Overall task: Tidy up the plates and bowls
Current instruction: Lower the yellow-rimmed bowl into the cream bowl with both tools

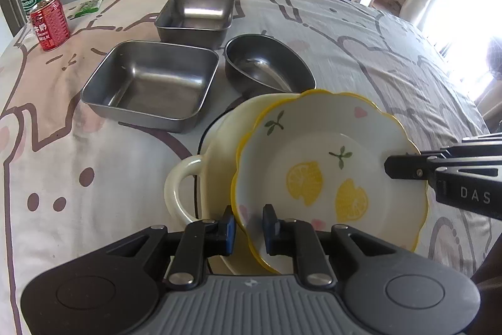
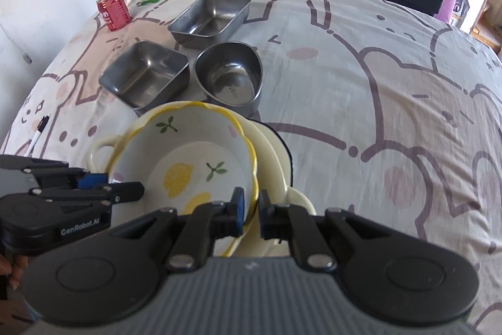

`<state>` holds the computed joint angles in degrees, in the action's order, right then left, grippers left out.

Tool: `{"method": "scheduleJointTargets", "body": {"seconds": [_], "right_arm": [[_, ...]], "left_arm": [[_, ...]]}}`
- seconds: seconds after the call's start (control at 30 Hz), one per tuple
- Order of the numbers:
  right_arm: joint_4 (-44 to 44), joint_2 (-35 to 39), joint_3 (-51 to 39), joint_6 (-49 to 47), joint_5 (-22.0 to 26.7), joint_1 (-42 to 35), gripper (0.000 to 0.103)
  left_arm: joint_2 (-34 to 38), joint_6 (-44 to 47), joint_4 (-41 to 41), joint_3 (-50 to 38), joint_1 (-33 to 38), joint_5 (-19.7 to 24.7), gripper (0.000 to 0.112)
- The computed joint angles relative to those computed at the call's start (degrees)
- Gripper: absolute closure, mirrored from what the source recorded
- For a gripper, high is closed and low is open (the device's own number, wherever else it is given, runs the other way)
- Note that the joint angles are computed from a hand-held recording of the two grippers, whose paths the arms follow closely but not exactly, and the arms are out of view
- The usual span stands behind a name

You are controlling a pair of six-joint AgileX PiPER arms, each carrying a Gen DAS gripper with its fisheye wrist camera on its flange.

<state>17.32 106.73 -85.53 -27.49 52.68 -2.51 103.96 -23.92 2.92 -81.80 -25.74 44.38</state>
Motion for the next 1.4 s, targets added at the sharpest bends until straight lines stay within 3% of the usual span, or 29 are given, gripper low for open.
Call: {"method": "scheduleJointTargets", "body": {"seconds": [0.63,0.77,0.87,1.4], "right_arm": [[-2.4,1.0,0.3,-0.5,-1.8,0.4,0.095],[-2.6,0.9,0.6,-0.5,-2.2,0.6,0.094],[-2.6,1.0,0.6,-0.6,-2.3,0.7,0.094],[-2.7,4.3,-2.6,1.7,0.3,1.4,0.093]], "left_arm": [[0.5,6.7,-4.6,-0.3,1.3,0.1,0.091],[-1.3,5.3,-3.1,0.8,1.6,-1.8,0.081],[-1.9,5.2,-3.6,1.0,2.2,-2.2,0.081],[-3.4,7.2,-5.0,2.0,3.0,-2.9,0.081]]}}
